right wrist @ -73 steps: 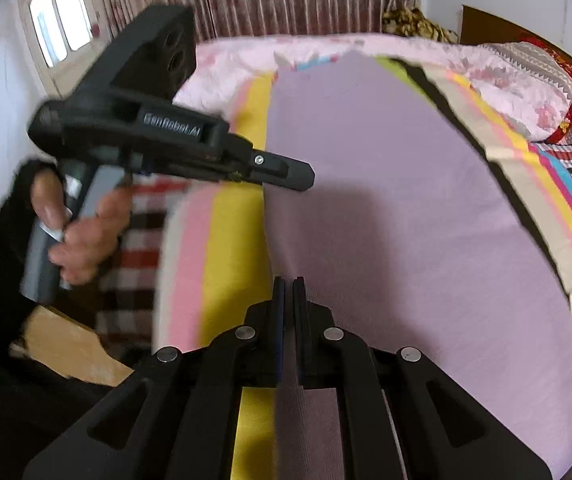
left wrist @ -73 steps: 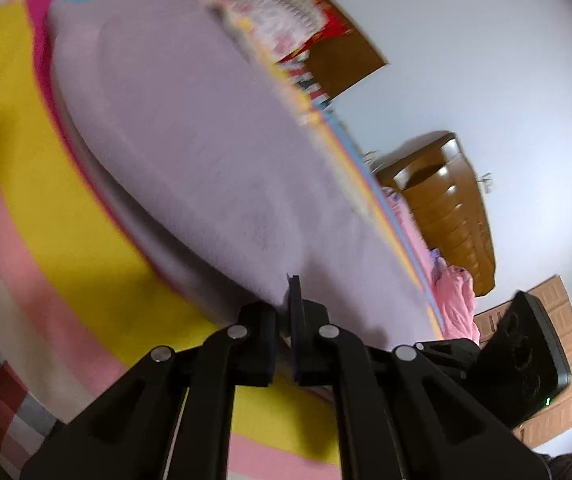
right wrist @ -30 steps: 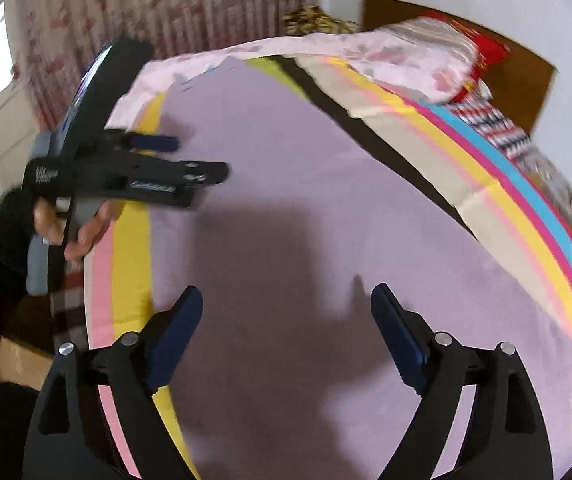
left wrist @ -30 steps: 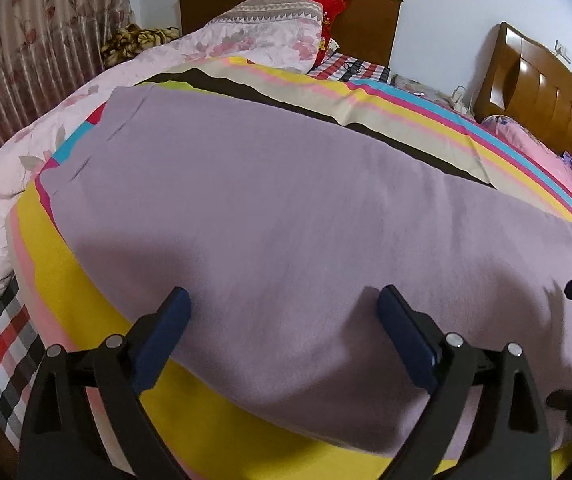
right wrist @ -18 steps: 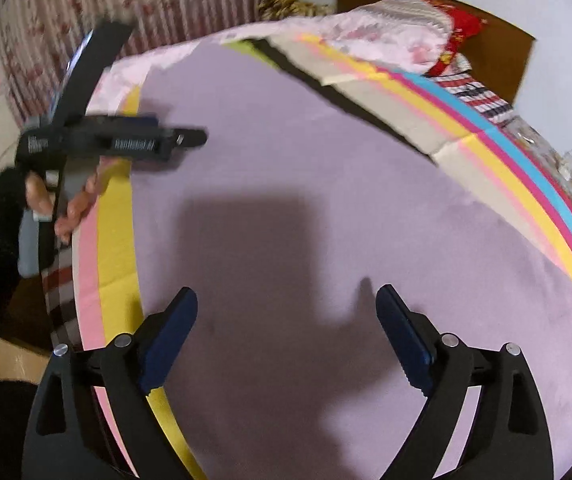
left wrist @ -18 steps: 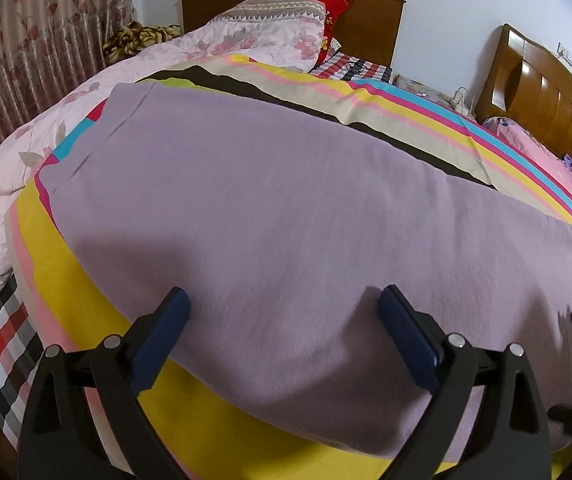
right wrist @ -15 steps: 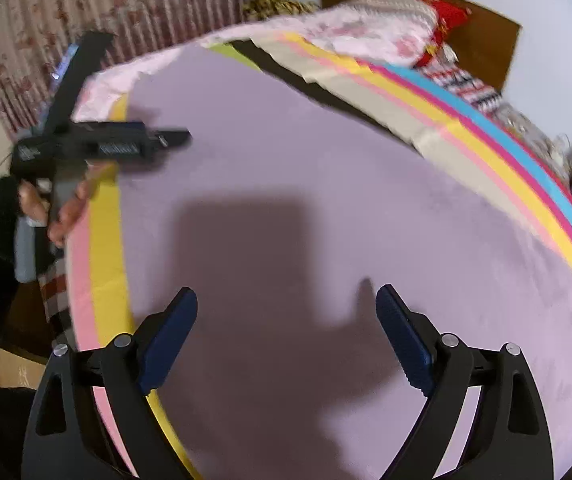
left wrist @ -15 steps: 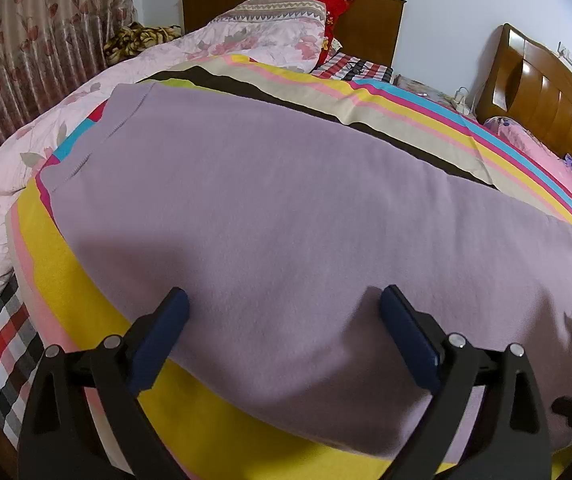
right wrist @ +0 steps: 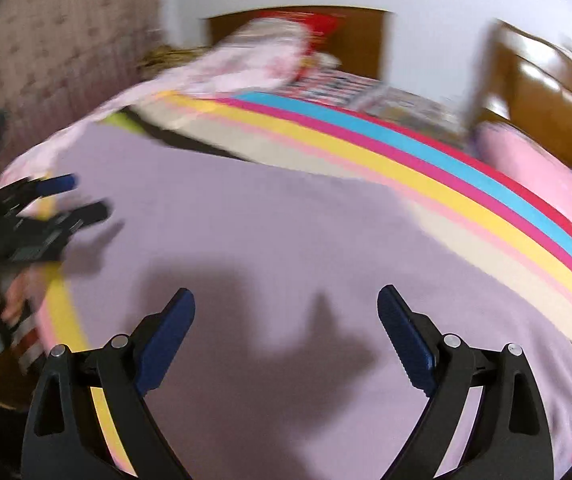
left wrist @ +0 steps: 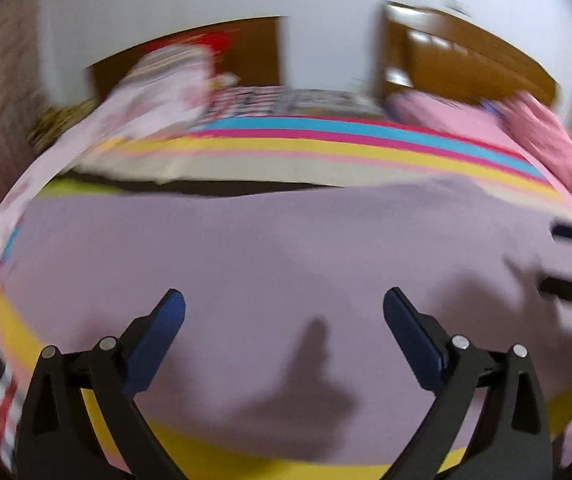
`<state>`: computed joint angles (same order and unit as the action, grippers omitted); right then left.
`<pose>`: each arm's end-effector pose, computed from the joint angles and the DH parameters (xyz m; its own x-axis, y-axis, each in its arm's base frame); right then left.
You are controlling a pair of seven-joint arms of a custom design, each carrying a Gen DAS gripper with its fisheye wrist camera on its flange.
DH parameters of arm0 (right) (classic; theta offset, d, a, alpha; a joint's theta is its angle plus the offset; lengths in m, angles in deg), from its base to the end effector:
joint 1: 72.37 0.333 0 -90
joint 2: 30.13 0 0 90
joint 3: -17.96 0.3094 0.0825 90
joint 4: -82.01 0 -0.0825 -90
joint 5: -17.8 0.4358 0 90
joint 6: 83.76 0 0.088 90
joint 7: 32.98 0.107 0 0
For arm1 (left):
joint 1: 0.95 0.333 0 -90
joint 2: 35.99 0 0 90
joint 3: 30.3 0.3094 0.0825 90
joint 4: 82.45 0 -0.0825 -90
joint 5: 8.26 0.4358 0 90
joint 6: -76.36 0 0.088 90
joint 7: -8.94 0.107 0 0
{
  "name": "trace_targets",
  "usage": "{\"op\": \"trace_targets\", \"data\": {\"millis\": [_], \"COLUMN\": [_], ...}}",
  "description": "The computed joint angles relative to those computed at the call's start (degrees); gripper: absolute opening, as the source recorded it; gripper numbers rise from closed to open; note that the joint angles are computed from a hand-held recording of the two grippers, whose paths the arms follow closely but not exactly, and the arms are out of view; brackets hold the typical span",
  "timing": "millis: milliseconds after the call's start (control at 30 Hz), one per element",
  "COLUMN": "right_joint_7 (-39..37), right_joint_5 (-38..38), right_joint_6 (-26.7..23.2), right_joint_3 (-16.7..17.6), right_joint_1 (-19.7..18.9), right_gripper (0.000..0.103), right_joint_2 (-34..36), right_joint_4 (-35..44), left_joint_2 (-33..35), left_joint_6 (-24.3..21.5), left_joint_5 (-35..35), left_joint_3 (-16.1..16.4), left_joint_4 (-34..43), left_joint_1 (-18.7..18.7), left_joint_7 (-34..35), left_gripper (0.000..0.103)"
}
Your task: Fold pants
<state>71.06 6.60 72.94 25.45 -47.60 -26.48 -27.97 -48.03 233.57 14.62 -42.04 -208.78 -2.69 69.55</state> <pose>0.5646 0.3632 0.5191 0.4463 -0.8949 0.0025 -0.6470 -0.3246 -0.6899 0.5633 -0.1566 0.5241 -0.0238 -0.9985 -0.0494 -0.7003 0.0519 -0.7120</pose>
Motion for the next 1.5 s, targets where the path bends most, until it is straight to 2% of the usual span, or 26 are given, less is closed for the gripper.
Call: {"op": "trace_targets", "data": {"millis": [67,133,200,233,267,333,433,533,567,633,667,700,733,767,800,833,933,1033,1100,1133,1167,1200,1267,1367,1433,1500], "right_joint_7": [10.04,11.61,14.56,14.51,12.55,7.85,3.72,0.54,1.84,10.28,12.02,13.87,18.11,19.52,16.92,13.74,13.85,19.72,19.26,18.06,15.16,14.28,11.71,13.04,12.93,12.57], "right_joint_5": [-9.26,-9.35,-11.56,-11.34,-7.11,0.3,1.96,4.37,2.85,-4.0,-3.17,-3.27,-7.39,-10.0,-9.54,-8.86,-10.67,-12.34,-11.02,-9.51,-5.51,-4.18,-1.41,-2.59,-3.94,-5.37], "right_joint_6": [-2.32,-2.5,-5.12,-5.53,-2.74,0.48,1.82,2.93,3.01,3.92,6.83,7.35,5.37,3.12,2.46,4.49,8.26,9.73,6.54,6.95,10.38,10.62,6.41,5.96,8.34,7.97], "right_joint_3": [-1.94,-2.06,-1.87,-1.25,-2.6,-3.28,-2.75,-2.66,-1.96,0.92,0.3,1.43,3.72,4.59,3.56,2.08,3.24,7.23,5.8,3.91,0.02,-1.86,-2.81,0.86,2.37,4.12], "right_joint_1": [-0.56,-2.13,-4.05,-5.6,-5.15,-5.33,-6.26,-6.72,-7.69,-11.29,-11.63,-12.79,-15.95,-17.11,-16.27,-14.94,-16.16,-21.3,-20.84,-19.2,-16.61,-15.19,-14.21,-18.31,-19.92,-20.52], "right_gripper": [0.089,0.089,0.09,0.092,0.092,0.092,0.092,0.092,0.092,0.092,0.092,0.092,0.092,0.092,0.092,0.092,0.091,0.092,0.092,0.093,0.093,0.092,0.092,0.092,0.092,0.092], "right_joint_2": [-3.09,-5.7,-7.89,-8.69,-10.0,-11.39,-12.68,-14.37,-15.43,-17.71,-20.58,-22.68,-25.05,-26.01,-26.58,-27.24,-30.58,-34.89,-35.94,-35.62,-35.63,-36.07,-36.92,-37.6,-35.41,-31.37], "right_joint_4": [-3.5,-7.08,-10.43,-12.23,-14.5,-17.11,-19.03,-21.16,-22.19,-24.06,-27.1,-28.87,-30.35,-30.84,-31.96,-33.72,-37.63,-40.54,-41.99,-42.46,-44.08,-44.69,-43.44,-40.34,-36.46,-31.39], "left_joint_2": [2.92,5.0,6.66,6.5,6.69,6.8,6.66,6.62,7.1,7.25,7.12,7.09,7.1,7.05,7.05,7.08,7.05,7.12,7.08,7.04,7.03,7.04,6.99,9.24,13.08,18.75], "left_joint_6": [-1.92,-4.18,-6.87,-5.89,-6.84,-6.87,-6.3,-6.42,-6.6,-6.79,-6.86,-6.89,-6.96,-7.01,-7.12,-7.2,-7.01,-6.68,-6.64,-6.72,-7.63,-9.32,-11.46,-8.04,-7.77,-9.35], "left_joint_5": [-1.17,-0.84,1.16,5.51,7.46,7.1,7.53,11.5,12.32,13.42,13.37,13.49,13.71,14.15,14.44,14.65,12.88,10.45,10.01,10.1,10.72,10.95,8.14,-1.29,-1.65,-0.36], "left_joint_3": [-0.85,-1.46,-1.76,-2.01,-2.07,-1.43,-0.93,-1.38,-1.43,-1.29,-1.19,-1.13,-1.12,-1.13,-1.15,-1.18,-0.9,-0.59,-0.6,-0.62,-0.84,-1.09,-1.23,-1.0,-1.66,-2.01], "left_joint_4": [2.52,4.2,5.51,5.02,5.41,5.41,4.91,4.72,5.24,5.53,5.5,5.49,5.54,5.52,5.57,5.61,5.56,5.5,5.46,5.46,5.78,6.4,7.98,12.64,18.22,25.23], "left_joint_1": [-2.2,-3.62,-4.59,-4.41,-4.63,-5.21,-5.5,-5.6,-5.66,-5.83,-5.96,-6.03,-6.1,-6.12,-6.17,-6.23,-6.46,-6.58,-6.52,-6.47,-6.48,-6.61,-7.44,-9.3,-10.47,-12.13], "left_joint_7": [3.69,5.0,4.93,0.95,-0.31,-0.47,-1.22,-4.36,-4.9,-5.45,-5.4,-5.53,-5.68,-5.95,-6.17,-6.37,-5.48,-4.11,-3.83,-3.79,-4.0,-4.1,-1.59,8.67,12.34,14.12], "left_gripper": [0.099,0.099,0.101,0.102,0.102,0.102,0.102,0.102,0.102,0.102,0.102,0.102,0.102,0.102,0.102,0.102,0.102,0.102,0.102,0.102,0.102,0.101,0.1,0.101,0.101,0.101]}}
